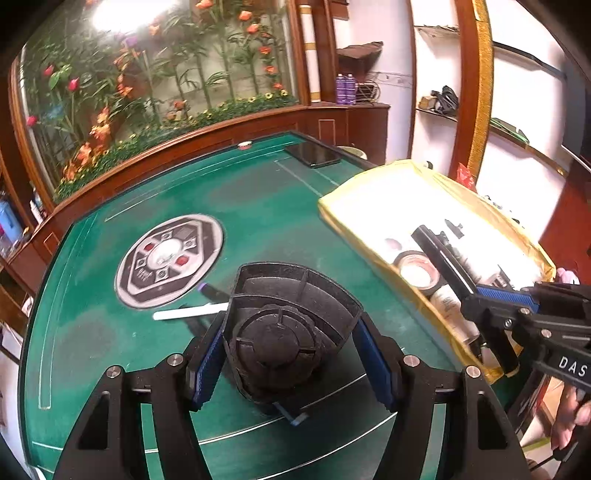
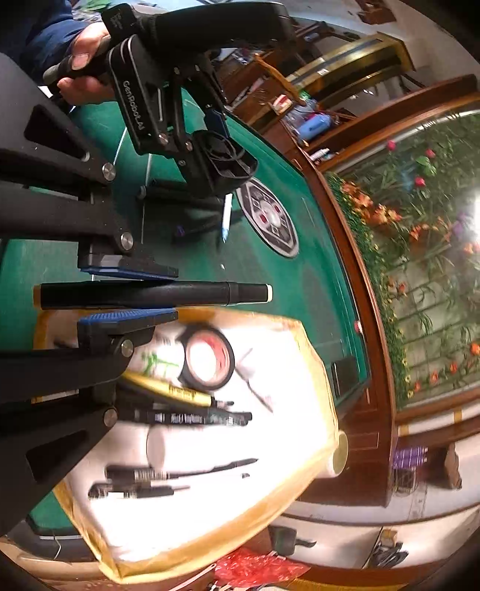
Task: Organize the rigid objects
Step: 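Carry the black holder and marker over the tray and release both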
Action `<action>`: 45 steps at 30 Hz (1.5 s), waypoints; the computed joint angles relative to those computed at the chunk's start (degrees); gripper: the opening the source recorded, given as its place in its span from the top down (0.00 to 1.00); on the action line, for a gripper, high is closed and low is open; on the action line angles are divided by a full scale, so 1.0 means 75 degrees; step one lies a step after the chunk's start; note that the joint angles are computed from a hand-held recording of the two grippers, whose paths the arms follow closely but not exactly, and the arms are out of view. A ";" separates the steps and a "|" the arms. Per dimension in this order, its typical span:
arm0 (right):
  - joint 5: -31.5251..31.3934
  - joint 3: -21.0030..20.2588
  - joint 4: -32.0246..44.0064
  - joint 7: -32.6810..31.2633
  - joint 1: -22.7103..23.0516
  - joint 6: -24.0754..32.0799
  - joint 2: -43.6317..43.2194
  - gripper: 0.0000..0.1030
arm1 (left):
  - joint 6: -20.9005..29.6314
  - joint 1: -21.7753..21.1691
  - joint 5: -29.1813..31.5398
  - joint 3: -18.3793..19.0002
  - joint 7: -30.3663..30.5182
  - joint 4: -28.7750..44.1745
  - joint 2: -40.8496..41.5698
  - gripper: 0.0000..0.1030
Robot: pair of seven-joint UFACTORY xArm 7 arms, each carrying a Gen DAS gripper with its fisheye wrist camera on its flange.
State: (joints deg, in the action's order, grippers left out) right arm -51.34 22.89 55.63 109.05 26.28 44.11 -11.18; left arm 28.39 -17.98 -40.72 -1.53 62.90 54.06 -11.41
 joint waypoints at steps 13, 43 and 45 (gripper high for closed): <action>0.0690 0.0243 -0.1216 0.0130 -0.0569 0.0065 -0.1543 0.86 | 0.0403 -0.0499 0.0417 -0.0385 -0.0712 0.0285 0.0016 0.32; 0.2209 0.0344 -0.1894 -0.1217 -0.1700 0.0138 -0.2131 0.86 | 0.1360 -0.0620 0.1039 -0.1252 -0.2454 0.1313 0.1423 0.32; 0.2227 0.0345 -0.1901 -0.1198 -0.1694 0.0141 -0.2139 0.86 | 0.1417 -0.0610 0.0990 -0.1247 -0.2431 0.1337 0.1429 0.32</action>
